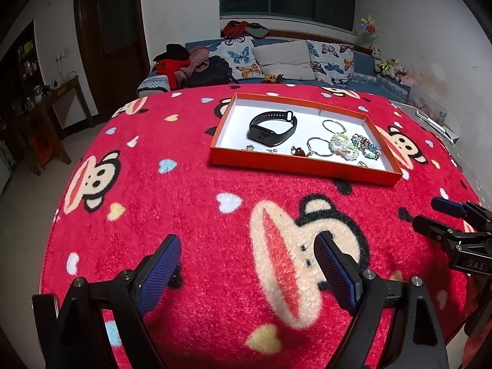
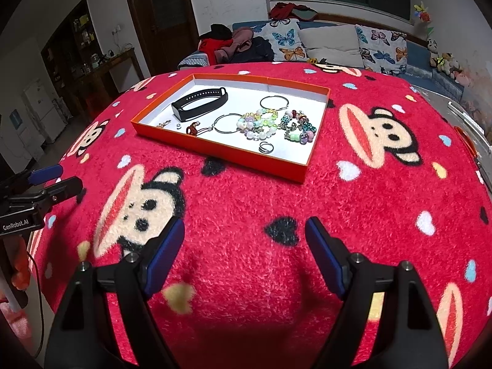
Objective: Organize jewelry
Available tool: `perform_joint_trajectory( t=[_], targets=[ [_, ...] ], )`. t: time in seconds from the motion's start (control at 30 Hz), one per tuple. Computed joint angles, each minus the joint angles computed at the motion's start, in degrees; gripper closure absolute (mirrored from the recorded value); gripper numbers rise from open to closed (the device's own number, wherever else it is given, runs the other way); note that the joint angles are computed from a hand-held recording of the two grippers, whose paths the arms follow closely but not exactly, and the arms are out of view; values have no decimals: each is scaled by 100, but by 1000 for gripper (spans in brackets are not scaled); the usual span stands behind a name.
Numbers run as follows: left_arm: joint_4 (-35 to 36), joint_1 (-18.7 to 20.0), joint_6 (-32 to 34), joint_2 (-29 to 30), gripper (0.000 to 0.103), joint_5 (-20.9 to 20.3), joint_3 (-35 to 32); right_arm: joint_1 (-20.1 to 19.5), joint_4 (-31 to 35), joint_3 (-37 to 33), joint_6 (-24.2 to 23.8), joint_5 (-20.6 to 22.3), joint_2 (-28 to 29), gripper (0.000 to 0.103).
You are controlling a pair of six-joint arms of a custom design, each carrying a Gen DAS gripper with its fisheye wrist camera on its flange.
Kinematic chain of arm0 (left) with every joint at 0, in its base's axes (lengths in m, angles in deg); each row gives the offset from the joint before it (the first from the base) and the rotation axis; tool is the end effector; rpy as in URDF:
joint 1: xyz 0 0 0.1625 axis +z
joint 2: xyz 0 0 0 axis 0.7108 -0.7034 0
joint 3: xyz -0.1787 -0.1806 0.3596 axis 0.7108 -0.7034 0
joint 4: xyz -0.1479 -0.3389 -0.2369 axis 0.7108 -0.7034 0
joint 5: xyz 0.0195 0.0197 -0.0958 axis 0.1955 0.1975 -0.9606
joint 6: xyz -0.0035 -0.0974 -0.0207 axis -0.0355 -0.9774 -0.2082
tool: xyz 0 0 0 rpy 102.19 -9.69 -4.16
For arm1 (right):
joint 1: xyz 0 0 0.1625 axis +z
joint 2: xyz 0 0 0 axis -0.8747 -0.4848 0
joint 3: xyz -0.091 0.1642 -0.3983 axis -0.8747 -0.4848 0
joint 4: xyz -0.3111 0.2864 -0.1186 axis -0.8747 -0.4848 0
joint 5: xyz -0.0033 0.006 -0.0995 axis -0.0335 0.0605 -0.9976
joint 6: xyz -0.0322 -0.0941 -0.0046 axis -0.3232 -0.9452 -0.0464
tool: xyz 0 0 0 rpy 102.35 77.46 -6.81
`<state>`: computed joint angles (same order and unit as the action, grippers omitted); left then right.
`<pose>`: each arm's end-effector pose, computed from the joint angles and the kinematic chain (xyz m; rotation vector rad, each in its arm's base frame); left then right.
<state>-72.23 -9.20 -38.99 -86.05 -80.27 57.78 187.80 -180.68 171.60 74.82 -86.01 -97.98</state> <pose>-0.0080 -0.2756 0.3335 0.3342 2.2214 -0.8383 0.3503 -0.3486 -0.0521 0.6434 -2.4506 0.7216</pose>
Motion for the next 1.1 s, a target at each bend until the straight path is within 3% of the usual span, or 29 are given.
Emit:
perform_joint_trajectory(
  t=[0.23, 0.43, 0.77, 1.1],
  targets=[
    [118, -145, -78, -39, 8, 26, 23, 12, 48, -25, 0, 13, -1, 22],
    [12, -45, -54, 19, 2, -16, 5, 3, 64, -48, 14, 43, 18, 22],
    [-204, 37, 82, -60, 2, -73, 64, -41, 86, -70, 1, 105, 70, 22],
    [36, -15, -128, -60, 2, -66, 91, -68, 51, -21, 47, 111, 73, 22]
  ],
)
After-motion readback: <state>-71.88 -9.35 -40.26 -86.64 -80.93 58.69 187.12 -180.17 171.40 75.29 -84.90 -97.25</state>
